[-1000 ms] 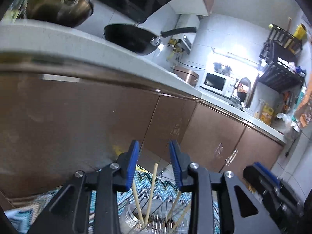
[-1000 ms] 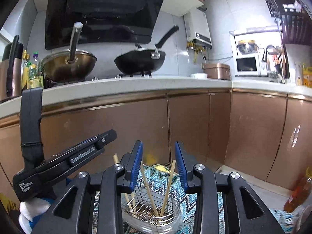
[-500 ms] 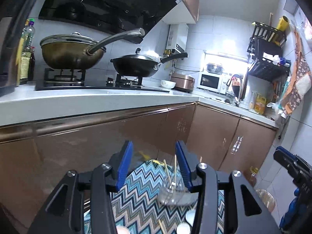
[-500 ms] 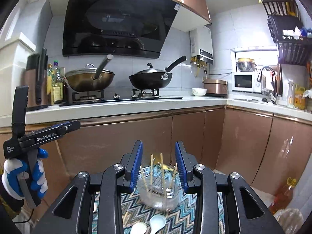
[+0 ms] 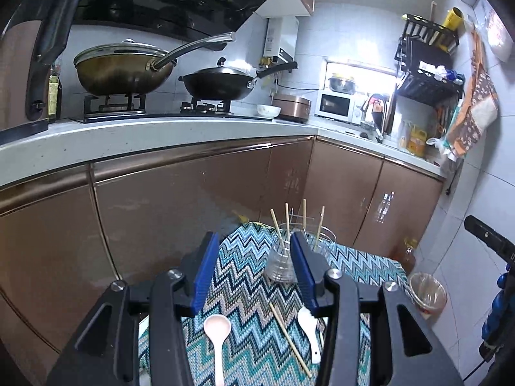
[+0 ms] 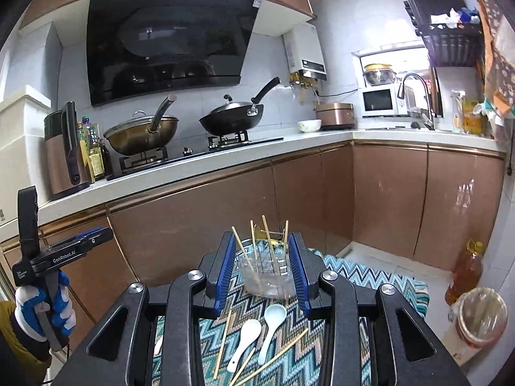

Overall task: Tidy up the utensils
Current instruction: 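Open both tools and move them back toward the remaining utensils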

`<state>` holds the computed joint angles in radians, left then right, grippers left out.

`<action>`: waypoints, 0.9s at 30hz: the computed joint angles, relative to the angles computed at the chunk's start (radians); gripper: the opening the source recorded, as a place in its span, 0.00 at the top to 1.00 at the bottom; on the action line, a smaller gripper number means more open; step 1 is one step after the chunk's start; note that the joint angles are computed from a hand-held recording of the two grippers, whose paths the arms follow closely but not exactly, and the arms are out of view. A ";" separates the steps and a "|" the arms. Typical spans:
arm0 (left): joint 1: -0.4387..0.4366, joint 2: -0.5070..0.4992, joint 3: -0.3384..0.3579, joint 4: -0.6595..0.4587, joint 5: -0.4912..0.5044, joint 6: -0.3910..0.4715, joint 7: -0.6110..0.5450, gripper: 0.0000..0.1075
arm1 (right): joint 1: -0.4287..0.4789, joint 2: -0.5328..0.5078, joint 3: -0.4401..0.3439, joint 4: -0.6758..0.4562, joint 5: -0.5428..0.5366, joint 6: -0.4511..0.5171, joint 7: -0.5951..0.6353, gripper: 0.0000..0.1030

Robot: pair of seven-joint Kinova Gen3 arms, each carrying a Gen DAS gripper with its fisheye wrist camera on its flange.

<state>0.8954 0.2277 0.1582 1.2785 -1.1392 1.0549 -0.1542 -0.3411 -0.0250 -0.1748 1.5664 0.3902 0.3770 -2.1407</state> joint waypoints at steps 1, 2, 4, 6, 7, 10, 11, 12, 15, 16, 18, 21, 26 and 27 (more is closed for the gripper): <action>0.007 -0.006 0.003 0.007 -0.002 0.007 0.001 0.59 | -0.001 -0.004 -0.002 0.001 0.005 0.007 -0.007 0.67; 0.010 -0.010 0.006 0.012 -0.003 0.011 0.002 0.59 | -0.001 -0.010 -0.005 0.006 0.009 0.013 -0.012 0.67; 0.017 -0.019 0.017 0.023 -0.003 0.019 0.001 0.59 | 0.001 -0.022 -0.009 0.019 0.007 0.020 -0.016 0.67; 0.017 -0.020 0.025 0.025 0.001 0.026 -0.005 0.59 | 0.005 -0.034 -0.014 0.032 -0.003 0.027 -0.014 0.67; 0.018 -0.021 0.030 0.028 0.008 0.028 -0.011 0.59 | 0.007 -0.038 -0.014 0.036 -0.015 0.031 -0.007 0.67; 0.020 -0.014 0.037 0.021 0.031 0.033 -0.026 0.59 | 0.019 -0.050 -0.020 0.049 -0.033 0.041 -0.002 0.67; 0.023 -0.013 0.037 0.024 0.035 0.032 -0.025 0.59 | 0.022 -0.052 -0.020 0.053 -0.039 0.042 0.001 0.67; 0.024 -0.011 0.038 0.025 0.041 0.032 -0.027 0.59 | 0.025 -0.055 -0.018 0.058 -0.054 0.042 0.011 0.67; 0.021 -0.008 0.038 0.022 0.070 0.022 -0.041 0.59 | 0.034 -0.059 -0.015 0.066 -0.085 0.050 0.030 0.67; 0.020 -0.008 0.036 0.024 0.078 0.017 -0.042 0.59 | 0.036 -0.063 -0.014 0.072 -0.094 0.052 0.034 0.67; 0.016 -0.006 0.034 0.023 0.097 0.010 -0.049 0.59 | 0.042 -0.066 -0.013 0.078 -0.109 0.059 0.044 0.67; 0.008 0.000 0.029 0.025 0.129 0.001 -0.063 0.59 | 0.049 -0.060 -0.008 0.076 -0.128 0.071 0.057 0.67; -0.034 0.008 0.019 0.036 0.223 -0.041 -0.098 0.59 | 0.055 -0.032 0.021 0.069 -0.200 0.088 0.106 0.67; -0.043 0.013 0.016 0.035 0.245 -0.046 -0.108 0.59 | 0.056 -0.023 0.026 0.065 -0.216 0.096 0.118 0.67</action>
